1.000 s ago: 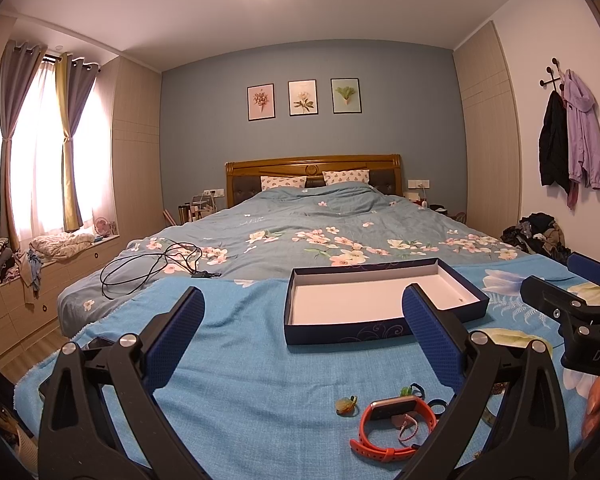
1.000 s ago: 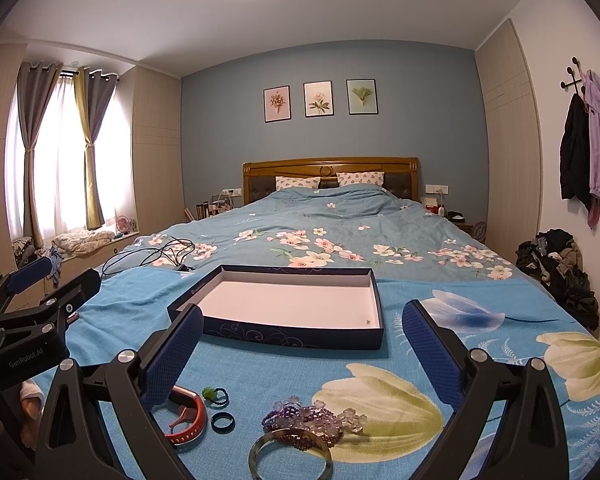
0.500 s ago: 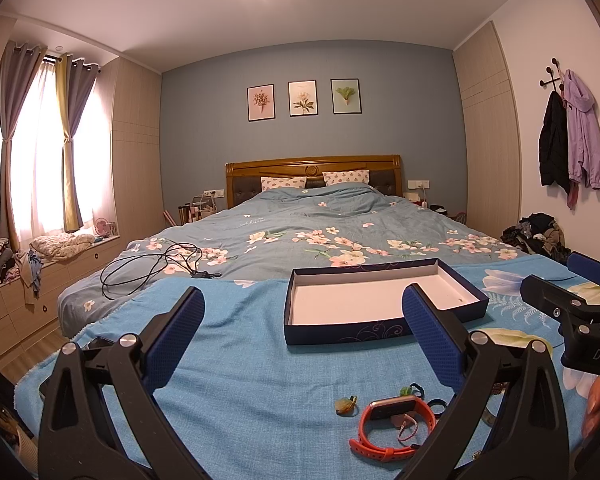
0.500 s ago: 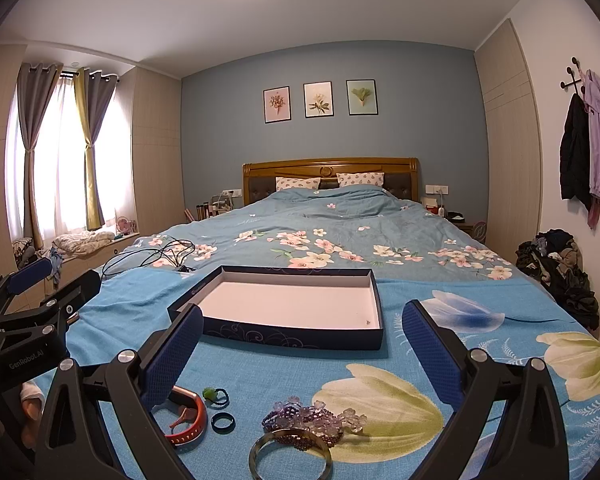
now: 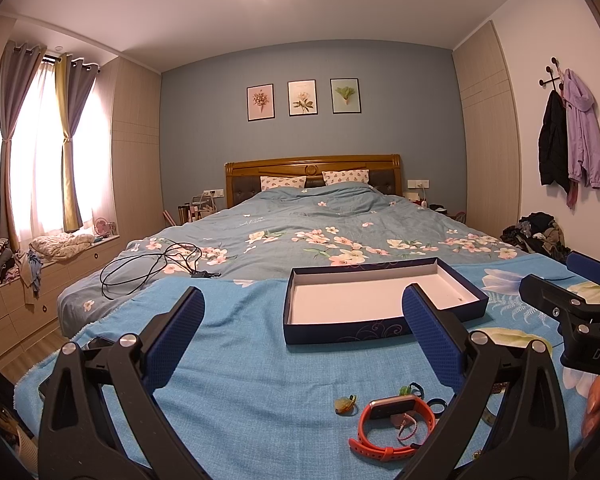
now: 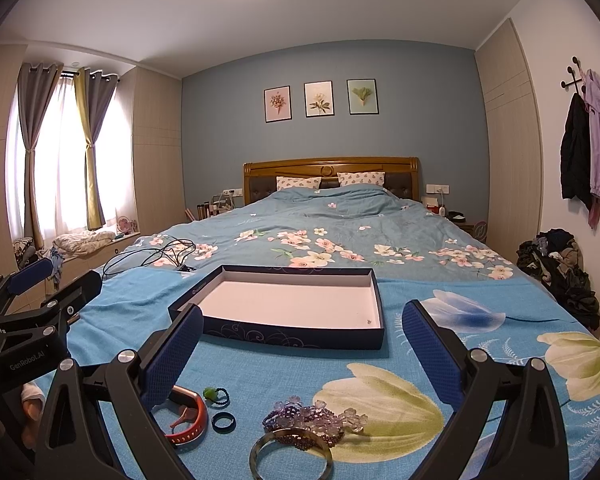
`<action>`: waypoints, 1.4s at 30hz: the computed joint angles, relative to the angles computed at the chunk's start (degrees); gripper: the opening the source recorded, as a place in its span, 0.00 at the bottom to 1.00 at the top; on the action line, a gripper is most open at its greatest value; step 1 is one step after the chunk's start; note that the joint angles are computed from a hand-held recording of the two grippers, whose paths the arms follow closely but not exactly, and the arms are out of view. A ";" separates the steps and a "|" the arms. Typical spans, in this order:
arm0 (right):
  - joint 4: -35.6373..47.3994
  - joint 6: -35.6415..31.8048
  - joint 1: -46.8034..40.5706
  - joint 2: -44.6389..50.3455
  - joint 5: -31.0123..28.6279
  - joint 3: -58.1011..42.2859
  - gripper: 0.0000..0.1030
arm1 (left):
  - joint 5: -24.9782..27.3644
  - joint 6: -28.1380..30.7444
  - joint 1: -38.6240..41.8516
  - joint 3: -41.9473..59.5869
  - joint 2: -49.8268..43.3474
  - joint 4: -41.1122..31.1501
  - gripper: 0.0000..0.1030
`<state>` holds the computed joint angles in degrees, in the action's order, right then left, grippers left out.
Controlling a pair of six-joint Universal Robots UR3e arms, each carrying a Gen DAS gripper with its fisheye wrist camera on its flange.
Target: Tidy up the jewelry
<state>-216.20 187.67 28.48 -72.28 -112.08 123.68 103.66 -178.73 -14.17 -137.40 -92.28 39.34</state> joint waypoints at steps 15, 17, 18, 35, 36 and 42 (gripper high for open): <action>0.27 0.08 -0.07 -0.19 0.17 0.13 0.93 | 0.18 0.04 -0.26 0.26 -0.03 -0.36 0.94; 0.31 0.08 0.03 -0.16 0.06 0.02 0.93 | 0.28 0.05 -0.29 0.00 -0.43 0.33 0.94; 0.21 0.05 0.04 -0.12 0.06 0.01 0.93 | 0.08 0.04 -0.19 -0.06 -0.37 0.29 0.94; 0.49 -0.10 -0.21 0.12 0.44 -0.39 0.93 | -0.87 0.28 0.17 -0.37 -0.30 0.11 0.94; 0.47 -0.18 -0.32 0.09 0.49 -0.31 0.93 | -1.25 0.39 0.33 -0.58 -0.16 0.01 0.94; 2.62 -0.62 -3.48 -3.56 4.10 3.45 0.93 | -8.66 3.24 3.51 -2.26 3.03 -4.49 0.94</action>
<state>-213.58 187.05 25.00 -75.84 -107.98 127.13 95.00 -175.49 -10.66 -139.66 -89.25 34.85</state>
